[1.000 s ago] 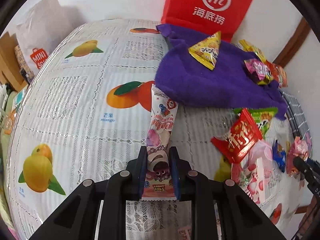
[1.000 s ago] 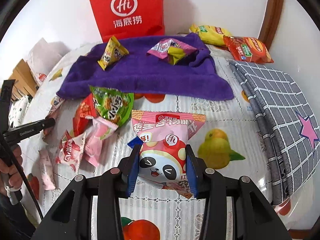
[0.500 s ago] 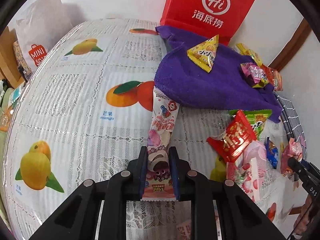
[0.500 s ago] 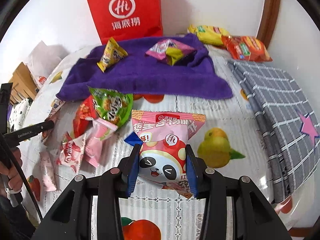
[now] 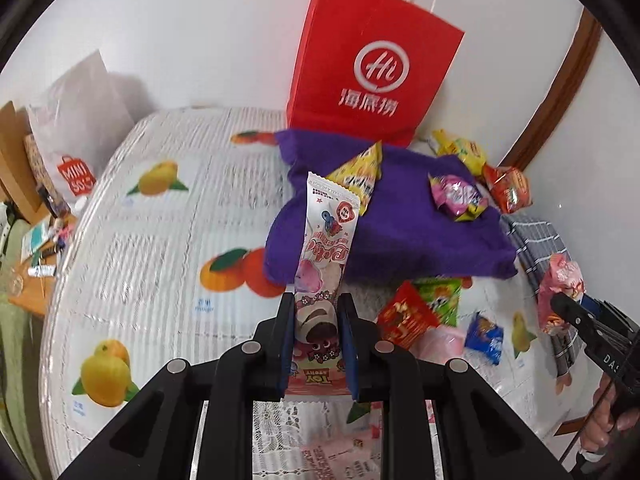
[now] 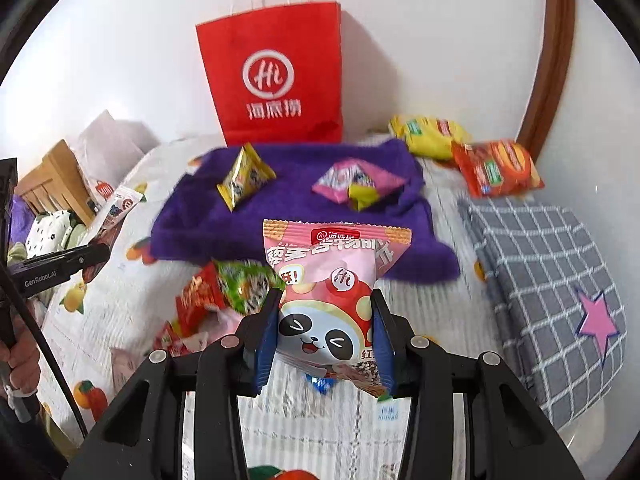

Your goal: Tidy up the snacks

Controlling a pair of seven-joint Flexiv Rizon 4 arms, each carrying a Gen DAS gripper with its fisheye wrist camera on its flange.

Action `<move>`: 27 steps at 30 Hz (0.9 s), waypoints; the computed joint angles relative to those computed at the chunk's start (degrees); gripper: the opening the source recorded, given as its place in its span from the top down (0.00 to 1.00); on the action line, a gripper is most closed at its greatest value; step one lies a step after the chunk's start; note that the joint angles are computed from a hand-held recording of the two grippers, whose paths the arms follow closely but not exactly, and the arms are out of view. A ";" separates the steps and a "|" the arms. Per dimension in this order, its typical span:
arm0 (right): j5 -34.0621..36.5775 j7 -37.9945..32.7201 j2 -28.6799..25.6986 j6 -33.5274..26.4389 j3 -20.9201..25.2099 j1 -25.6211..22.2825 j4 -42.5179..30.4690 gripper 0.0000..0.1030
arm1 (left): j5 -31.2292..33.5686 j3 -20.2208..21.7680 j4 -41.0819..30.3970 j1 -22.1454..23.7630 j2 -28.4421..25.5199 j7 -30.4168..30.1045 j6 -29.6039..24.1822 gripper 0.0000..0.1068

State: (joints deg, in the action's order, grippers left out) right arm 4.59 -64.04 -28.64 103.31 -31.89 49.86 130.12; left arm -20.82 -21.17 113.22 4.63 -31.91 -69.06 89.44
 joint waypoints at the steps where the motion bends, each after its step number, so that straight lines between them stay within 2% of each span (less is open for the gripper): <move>1: -0.16 -0.21 0.12 0.05 -0.29 0.09 -0.21 0.59 | -0.11 -0.52 0.13 0.40 0.33 0.08 0.18 0.81; 4: -0.47 -0.81 0.10 0.04 -0.55 -0.17 -1.01 0.59 | -0.53 -2.41 0.63 1.93 1.06 0.36 0.94 0.81; 9: -1.53 -0.75 -0.60 -0.78 -0.77 -1.24 -3.46 0.59 | 0.01 0.38 -1.28 -0.70 1.75 -0.77 0.53 0.81; 15: -4.13 0.18 -1.69 -1.72 4.99 -8.33 -8.92 0.59 | 0.12 3.73 -6.58 -4.53 0.05 -2.03 -1.27 0.81; 19: -6.92 1.88 -2.97 -3.35 13.01 -16.69 -14.05 0.59 | -0.30 5.15 -10.52 -6.47 -2.29 -3.18 -2.65 0.81; 21: -8.84 2.68 -3.86 -5.01 17.11 -21.01 -17.20 0.59 | 0.38 8.07 -13.12 -9.00 -3.54 -4.62 -3.92 0.81; 23: -10.95 3.15 -4.49 -6.54 19.40 -23.63 -19.52 0.59 | 0.72 9.53 -15.78 -10.29 -4.87 -5.66 -5.44 0.81; 27: -14.87 4.21 -6.26 -8.95 20.58 -25.93 -23.77 0.59 | 2.30 13.87 -21.89 -13.58 -7.50 -8.75 -8.76 0.81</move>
State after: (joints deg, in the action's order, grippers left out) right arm -10.28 -59.83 -34.89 94.36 -11.30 23.92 106.35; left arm -18.52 -7.31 91.33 -8.96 -39.42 -77.81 80.68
